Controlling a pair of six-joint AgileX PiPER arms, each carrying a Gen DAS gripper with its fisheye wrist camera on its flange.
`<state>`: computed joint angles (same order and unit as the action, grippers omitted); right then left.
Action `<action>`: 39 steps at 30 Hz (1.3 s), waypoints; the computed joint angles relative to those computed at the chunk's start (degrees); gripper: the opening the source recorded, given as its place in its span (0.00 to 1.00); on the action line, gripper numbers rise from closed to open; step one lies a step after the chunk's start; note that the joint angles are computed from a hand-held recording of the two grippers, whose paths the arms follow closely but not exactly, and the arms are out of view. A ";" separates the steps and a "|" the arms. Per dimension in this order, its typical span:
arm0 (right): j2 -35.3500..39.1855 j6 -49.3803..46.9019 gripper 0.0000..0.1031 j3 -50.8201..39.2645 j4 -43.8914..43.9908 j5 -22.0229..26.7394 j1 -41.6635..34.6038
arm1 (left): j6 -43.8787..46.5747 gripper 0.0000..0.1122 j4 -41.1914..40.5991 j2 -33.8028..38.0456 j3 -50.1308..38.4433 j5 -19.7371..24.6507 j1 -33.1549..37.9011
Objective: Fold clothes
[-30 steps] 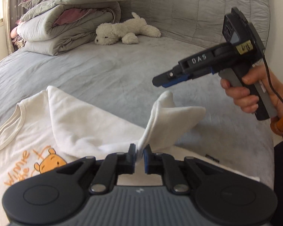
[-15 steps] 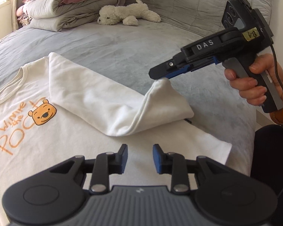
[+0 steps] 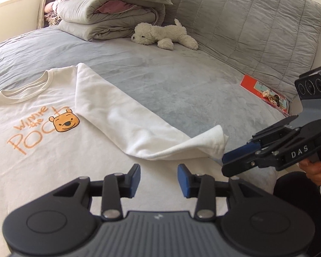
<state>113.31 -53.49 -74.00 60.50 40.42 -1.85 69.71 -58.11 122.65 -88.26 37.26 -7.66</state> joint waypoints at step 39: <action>-2.87 10.14 0.06 2.04 1.87 -18.25 -2.05 | -8.60 0.38 9.28 5.26 -8.47 1.80 -5.59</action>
<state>110.44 -43.35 -71.96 62.36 22.17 -3.90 61.11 -48.83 127.90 -96.73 39.06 -13.25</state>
